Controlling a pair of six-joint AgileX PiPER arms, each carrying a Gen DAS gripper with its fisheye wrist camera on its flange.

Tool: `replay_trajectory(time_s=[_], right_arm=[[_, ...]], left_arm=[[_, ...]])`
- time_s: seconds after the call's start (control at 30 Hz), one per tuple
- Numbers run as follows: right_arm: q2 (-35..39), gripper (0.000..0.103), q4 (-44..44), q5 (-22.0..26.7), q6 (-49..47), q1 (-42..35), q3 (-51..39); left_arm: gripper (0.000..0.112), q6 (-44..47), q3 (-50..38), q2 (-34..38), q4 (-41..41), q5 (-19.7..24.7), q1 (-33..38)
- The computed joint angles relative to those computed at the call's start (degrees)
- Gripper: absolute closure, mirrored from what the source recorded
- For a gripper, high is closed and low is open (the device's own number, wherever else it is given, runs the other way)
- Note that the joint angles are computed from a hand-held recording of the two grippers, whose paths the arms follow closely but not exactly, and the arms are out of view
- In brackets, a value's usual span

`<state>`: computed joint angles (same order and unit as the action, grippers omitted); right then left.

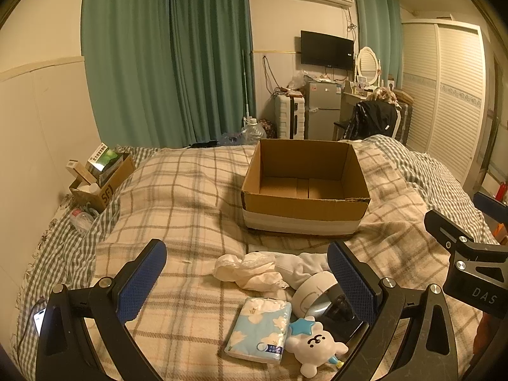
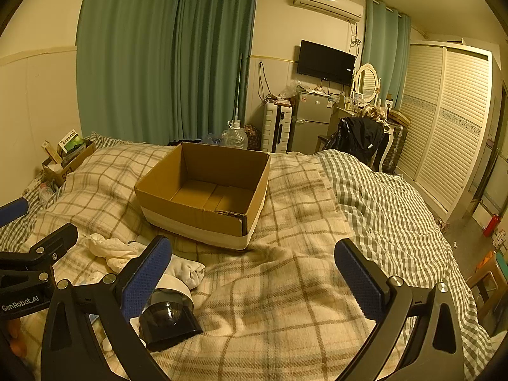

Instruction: Organize objects

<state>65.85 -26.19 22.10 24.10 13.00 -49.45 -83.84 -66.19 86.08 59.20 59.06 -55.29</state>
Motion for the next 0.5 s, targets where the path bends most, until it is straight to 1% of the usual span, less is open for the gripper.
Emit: replay_trajectory(time_s=[0.17,0.4,0.5], right_arm=[[0.1,0.001,0.1,0.1,-0.1,-0.1,0.1],[1.3,0.001,-2.8,0.9,2.4,1.0,-0.9],[1.6,0.001,-3.3,0.9,2.8,1.3,-0.9]], left_arm=[[0.009,0.3,-0.1,0.3,-0.5,-0.7,0.5],[0.009,-0.5,1.3,0.1,-0.7,-2.8,1.5],[0.009,-0.9,1.7,0.0,-0.6,-2.9,1.8]])
